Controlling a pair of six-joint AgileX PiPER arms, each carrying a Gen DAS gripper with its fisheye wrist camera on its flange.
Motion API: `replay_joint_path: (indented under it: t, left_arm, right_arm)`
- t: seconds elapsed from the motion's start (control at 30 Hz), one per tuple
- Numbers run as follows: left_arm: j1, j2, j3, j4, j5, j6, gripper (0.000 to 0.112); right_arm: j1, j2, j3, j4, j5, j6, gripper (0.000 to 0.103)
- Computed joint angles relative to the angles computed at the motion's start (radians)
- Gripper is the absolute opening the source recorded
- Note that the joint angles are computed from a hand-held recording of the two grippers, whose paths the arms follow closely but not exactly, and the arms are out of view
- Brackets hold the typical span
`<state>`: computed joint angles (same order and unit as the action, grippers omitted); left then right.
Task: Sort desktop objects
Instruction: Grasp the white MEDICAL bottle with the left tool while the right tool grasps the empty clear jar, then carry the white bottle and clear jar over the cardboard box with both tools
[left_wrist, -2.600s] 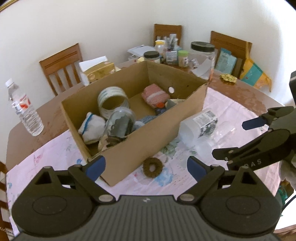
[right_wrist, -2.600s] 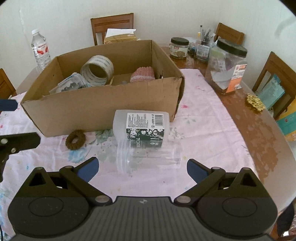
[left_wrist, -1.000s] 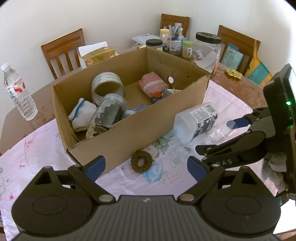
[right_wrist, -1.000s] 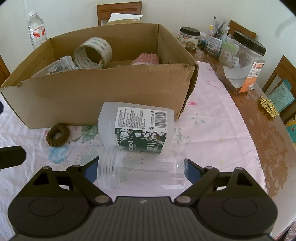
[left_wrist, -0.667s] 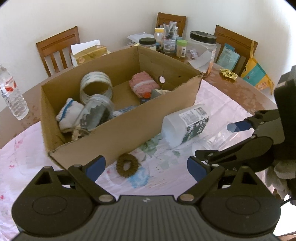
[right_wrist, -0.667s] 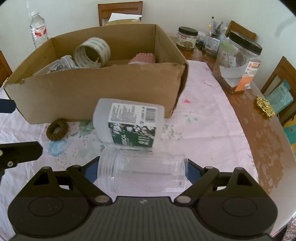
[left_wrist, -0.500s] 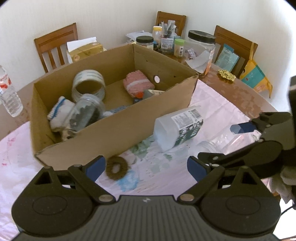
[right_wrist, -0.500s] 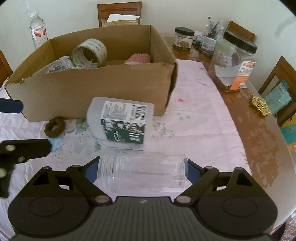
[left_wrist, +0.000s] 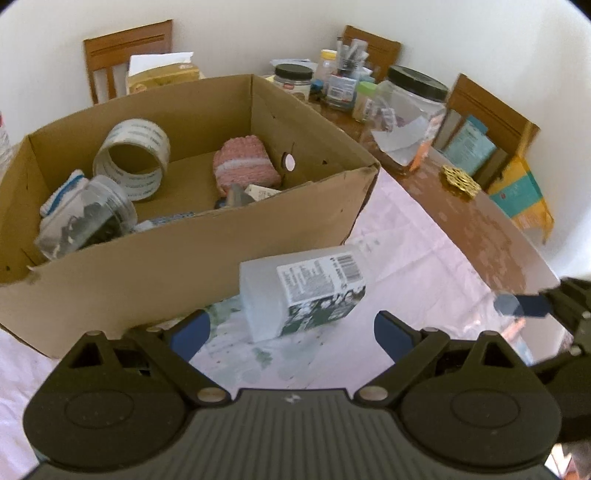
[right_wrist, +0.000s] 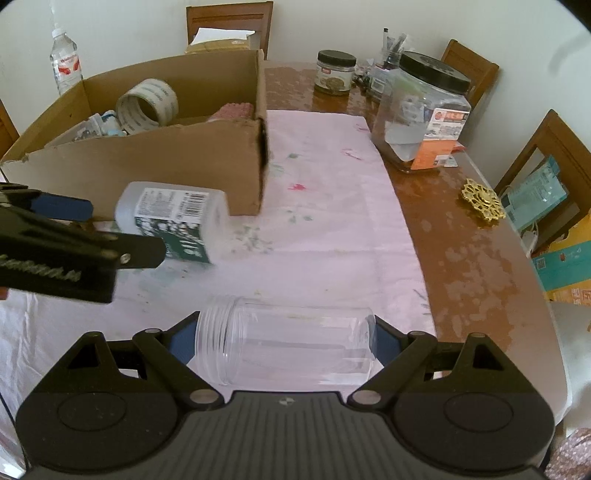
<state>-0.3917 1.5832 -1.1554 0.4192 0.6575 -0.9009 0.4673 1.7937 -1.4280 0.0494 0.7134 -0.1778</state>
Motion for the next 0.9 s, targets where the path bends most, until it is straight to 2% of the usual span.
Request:
replay_joint_path:
  t: [0.2,0.33,0.47,0.6,0.67,0.9]
  left_arm:
    - [-0.071,0.105,-0.082,0.192,0.071,-0.235,0.096]
    - [-0.076,0.154,-0.130,0.205,0.098,-0.274,0.096]
    - [-0.066,0.179,-0.162,0.172,0.111,-0.264,0.095]
    - [-0.058,0.163,-0.134,0.165,0.073,-0.268,0.086]
    - [-0.055,0.161,-0.138,0.151,0.081,-0.255,0.086]
    - [-0.024,0.117,-0.133,0.044,0.107,-0.114,0.086]
  right_arm:
    - [-0.054,0.023,-0.030,0.077,0.018,-0.131,0.094]
    - [-0.077,0.038,-0.047,0.113,0.028,-0.199,0.094]
    - [-0.096,0.046,-0.059,0.143,0.037,-0.250,0.094]
    - [-0.108,0.054,-0.075,0.164,0.048,-0.294,0.094]
    - [-0.111,0.057,-0.083,0.174,0.055,-0.319,0.094]
    - [-0.123,0.073,-0.130,0.217,0.100,-0.390,0.094]
